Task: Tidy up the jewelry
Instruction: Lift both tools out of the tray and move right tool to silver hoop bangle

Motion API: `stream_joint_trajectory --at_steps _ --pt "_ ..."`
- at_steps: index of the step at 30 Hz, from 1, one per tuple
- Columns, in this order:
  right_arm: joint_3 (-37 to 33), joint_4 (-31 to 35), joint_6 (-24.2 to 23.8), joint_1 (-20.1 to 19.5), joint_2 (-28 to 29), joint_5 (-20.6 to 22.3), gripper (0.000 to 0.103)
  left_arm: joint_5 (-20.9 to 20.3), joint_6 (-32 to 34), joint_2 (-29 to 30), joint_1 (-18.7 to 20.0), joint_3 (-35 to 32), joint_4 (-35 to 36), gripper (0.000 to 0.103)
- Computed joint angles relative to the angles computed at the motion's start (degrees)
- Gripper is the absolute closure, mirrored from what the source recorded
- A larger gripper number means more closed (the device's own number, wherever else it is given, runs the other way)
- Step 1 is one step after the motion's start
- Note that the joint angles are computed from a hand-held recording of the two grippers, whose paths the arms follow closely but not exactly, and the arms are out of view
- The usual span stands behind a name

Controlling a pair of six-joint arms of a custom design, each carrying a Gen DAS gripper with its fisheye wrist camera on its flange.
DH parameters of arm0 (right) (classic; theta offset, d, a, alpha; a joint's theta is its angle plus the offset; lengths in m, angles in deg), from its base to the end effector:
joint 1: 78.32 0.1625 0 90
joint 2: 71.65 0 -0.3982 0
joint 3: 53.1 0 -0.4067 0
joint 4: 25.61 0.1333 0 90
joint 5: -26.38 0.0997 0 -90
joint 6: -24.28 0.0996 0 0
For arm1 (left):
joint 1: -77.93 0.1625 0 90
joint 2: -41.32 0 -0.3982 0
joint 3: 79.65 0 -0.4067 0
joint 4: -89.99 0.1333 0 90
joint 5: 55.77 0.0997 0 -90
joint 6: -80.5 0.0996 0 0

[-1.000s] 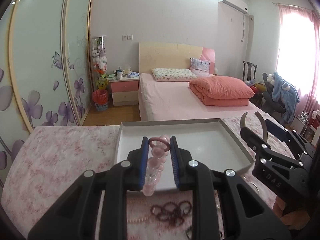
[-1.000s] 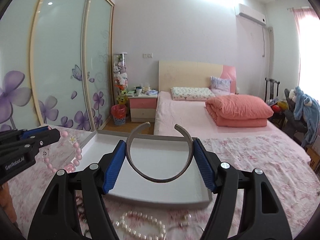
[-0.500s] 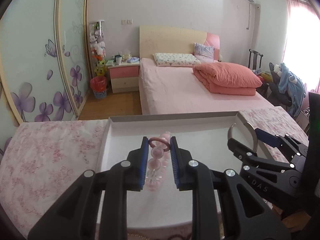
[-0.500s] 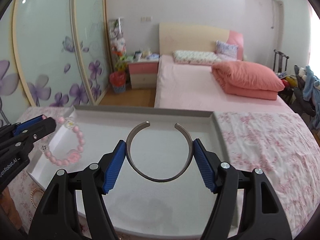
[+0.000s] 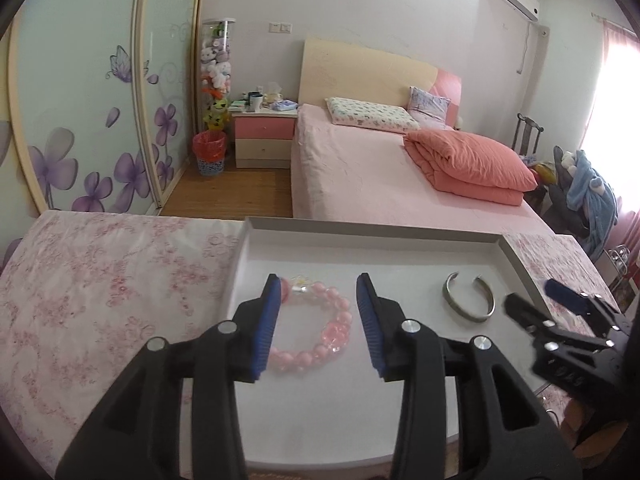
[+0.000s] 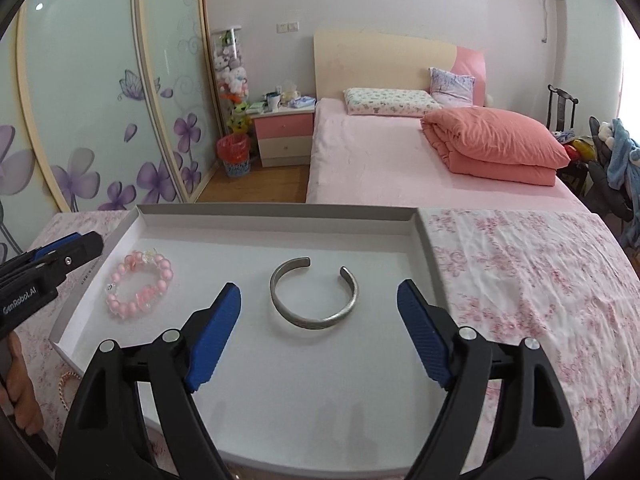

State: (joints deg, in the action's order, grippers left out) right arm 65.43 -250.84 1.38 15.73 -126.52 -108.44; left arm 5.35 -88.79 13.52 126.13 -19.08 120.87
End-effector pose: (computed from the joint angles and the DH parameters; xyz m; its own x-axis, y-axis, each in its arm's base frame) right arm 0.0988 -0.5024 0.1959 -0.6866 0.4456 0.5744 -0.3143 0.5306 -0.7872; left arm -0.2937 -0.6007 0.0057 -0.6708 0.5406 -0.5077 0.7347 0.5776 -0.3557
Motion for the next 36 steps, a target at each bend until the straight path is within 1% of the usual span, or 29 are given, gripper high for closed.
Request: stream_joint_trajectory --at_steps 5,7,10,17,19,21,24,27,31,36 --pt "2.34 -1.99 -0.39 0.67 -1.87 -0.29 0.023 -0.71 0.55 -3.39 0.1 3.99 -1.5 0.06" --pt "3.78 -3.34 -0.88 1.15 -2.43 -0.49 0.023 -0.98 0.74 -5.63 0.06 6.87 -2.54 0.056" --pt "6.66 -4.78 -0.64 1.96 -3.48 -1.05 0.023 -0.98 1.1 -9.31 0.16 11.71 -3.92 0.055" --pt "14.73 -6.67 2.29 3.26 -4.91 -3.04 0.023 -1.16 1.03 -17.73 0.25 23.56 -6.87 0.047" --pt "16.38 -6.31 3.44 3.36 -4.78 -3.96 0.023 -1.9 2.14 -20.02 0.16 27.07 -8.05 0.045" --pt "18.06 -4.42 5.75 3.32 -4.75 -4.78 0.023 -2.58 2.44 -21.24 -0.03 29.14 -8.28 0.042" --pt "19.38 -1.99 7.57 2.97 -4.42 -5.33 0.022 -2.95 1.9 -21.96 -0.06 30.78 -7.55 0.037" --pt "19.3 0.01 8.02 2.71 -3.24 -7.3 0.017 -2.98 1.21 -22.08 0.28 31.33 -6.66 0.034" --pt "18.68 3.07 8.75 2.27 -2.76 -8.41 0.017 -3.64 0.23 -21.97 0.23 31.86 -5.9 0.032" --pt "18.48 4.28 9.83 1.62 -3.23 -7.4 0.017 -3.89 0.37 -21.9 0.19 32.29 -5.53 0.03"
